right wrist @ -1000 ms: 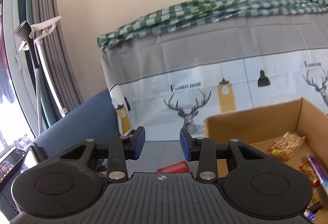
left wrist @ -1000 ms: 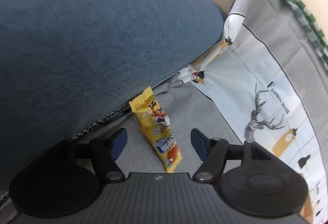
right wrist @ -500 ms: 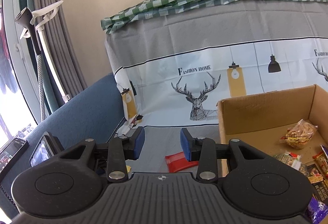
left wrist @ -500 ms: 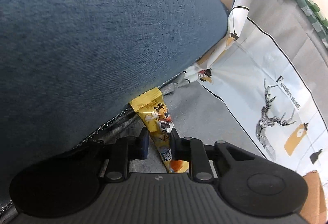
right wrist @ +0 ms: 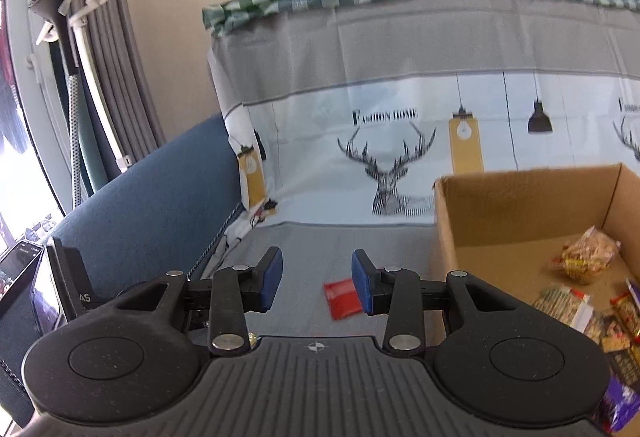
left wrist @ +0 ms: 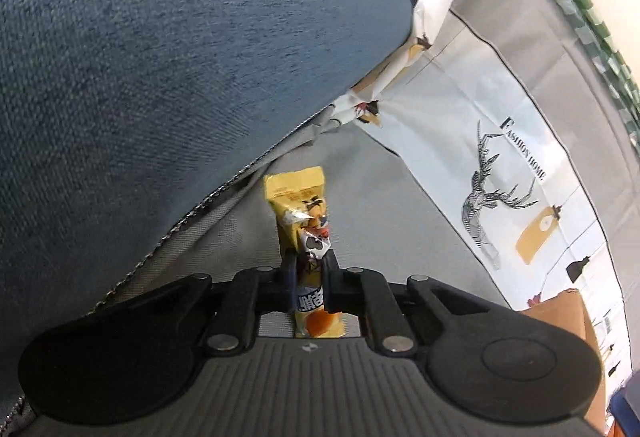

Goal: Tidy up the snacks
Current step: 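Grasp the yellow wafer bar with the left gripper while the right gripper grasps the red packet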

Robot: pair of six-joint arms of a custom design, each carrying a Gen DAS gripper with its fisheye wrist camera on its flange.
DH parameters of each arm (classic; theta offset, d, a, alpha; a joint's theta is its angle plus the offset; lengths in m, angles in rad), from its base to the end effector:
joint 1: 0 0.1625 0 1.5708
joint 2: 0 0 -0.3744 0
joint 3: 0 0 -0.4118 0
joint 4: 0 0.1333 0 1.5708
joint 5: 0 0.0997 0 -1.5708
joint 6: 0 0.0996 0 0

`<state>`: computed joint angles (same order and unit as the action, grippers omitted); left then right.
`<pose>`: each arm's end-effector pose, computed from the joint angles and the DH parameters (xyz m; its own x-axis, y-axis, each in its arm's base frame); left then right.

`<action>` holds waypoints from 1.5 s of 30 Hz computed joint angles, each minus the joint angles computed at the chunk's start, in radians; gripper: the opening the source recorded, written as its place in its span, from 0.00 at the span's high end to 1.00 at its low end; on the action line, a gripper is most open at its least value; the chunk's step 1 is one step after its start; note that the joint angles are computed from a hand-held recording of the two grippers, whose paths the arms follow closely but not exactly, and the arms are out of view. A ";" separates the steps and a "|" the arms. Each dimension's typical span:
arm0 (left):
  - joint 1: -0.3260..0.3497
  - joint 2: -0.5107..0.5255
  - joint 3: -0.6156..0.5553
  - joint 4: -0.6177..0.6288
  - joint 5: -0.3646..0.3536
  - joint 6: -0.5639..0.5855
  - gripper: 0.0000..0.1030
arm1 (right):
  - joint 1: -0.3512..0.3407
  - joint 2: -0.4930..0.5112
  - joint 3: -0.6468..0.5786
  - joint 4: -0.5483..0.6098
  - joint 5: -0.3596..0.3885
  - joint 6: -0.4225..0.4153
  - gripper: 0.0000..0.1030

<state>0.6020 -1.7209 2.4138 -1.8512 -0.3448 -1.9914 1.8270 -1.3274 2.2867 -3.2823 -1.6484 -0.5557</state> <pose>-0.1506 -0.3789 0.1988 -0.7381 -0.6746 -0.0139 -0.1992 0.2375 -0.9507 0.2399 -0.4202 0.1843 -0.7331 -0.5437 0.4085 -0.6731 0.4938 -0.5506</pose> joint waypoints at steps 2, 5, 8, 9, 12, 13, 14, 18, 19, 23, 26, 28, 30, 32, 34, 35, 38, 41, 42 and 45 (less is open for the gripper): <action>-0.001 0.007 0.011 -0.064 0.003 0.061 0.79 | 0.016 0.027 -0.030 0.028 -0.043 0.052 0.59; 0.008 0.018 -0.016 0.018 -0.021 0.023 0.72 | 0.033 0.078 -0.092 0.102 -0.094 0.163 0.56; 0.018 0.032 -0.042 0.093 -0.039 -0.024 0.66 | 0.049 0.164 -0.169 0.144 -0.163 0.277 0.51; 0.023 0.037 -0.043 0.074 -0.043 -0.007 0.62 | 0.053 0.195 -0.198 0.164 -0.188 0.322 0.50; 0.039 0.061 -0.051 0.021 -0.057 0.042 0.60 | 0.058 0.295 -0.298 0.279 -0.255 0.437 0.38; 0.043 0.068 -0.059 0.025 -0.060 0.047 0.60 | 0.060 0.329 -0.330 0.311 -0.287 0.475 0.37; 0.047 0.074 -0.065 0.023 -0.065 0.053 0.60 | 0.059 0.359 -0.350 0.318 -0.315 0.508 0.37; 0.055 0.091 -0.088 0.047 -0.067 0.051 0.52 | 0.065 0.463 -0.427 0.308 -0.420 0.572 0.27; 0.058 0.094 -0.093 0.058 -0.070 0.046 0.49 | 0.067 0.487 -0.446 0.300 -0.439 0.573 0.24; 0.066 0.097 -0.104 0.066 -0.077 0.050 0.48 | 0.062 0.568 -0.526 0.312 -0.488 0.609 0.22; 0.072 0.099 -0.112 0.073 -0.082 0.052 0.45 | 0.076 0.628 -0.570 0.271 -0.546 0.551 0.21; 0.075 0.097 -0.114 0.072 -0.083 0.055 0.45 | 0.089 0.656 -0.585 0.241 -0.582 0.481 0.36; 0.076 0.101 -0.117 0.077 -0.082 0.056 0.44 | 0.097 0.671 -0.575 0.170 -0.594 0.369 0.56; 0.074 0.106 -0.122 0.091 -0.084 0.051 0.43 | 0.093 0.660 -0.553 0.137 -0.562 0.290 0.58; 0.077 0.114 -0.128 0.095 -0.080 0.062 0.42 | 0.091 0.643 -0.528 0.120 -0.548 0.239 0.59; 0.079 0.118 -0.131 0.098 -0.079 0.070 0.42 | 0.090 0.626 -0.507 0.102 -0.537 0.209 0.59; 0.084 0.132 -0.141 0.107 -0.073 0.088 0.42 | 0.095 0.559 -0.436 0.069 -0.485 0.141 0.59; 0.088 0.149 -0.154 0.124 -0.068 0.112 0.49 | 0.100 0.447 -0.332 0.064 -0.424 0.068 0.58; 0.089 0.154 -0.160 0.139 -0.069 0.113 0.64 | 0.099 0.412 -0.303 0.072 -0.402 0.048 0.58; 0.086 0.148 -0.149 0.105 -0.075 0.164 0.86 | 0.098 0.288 -0.206 0.122 -0.342 0.001 0.58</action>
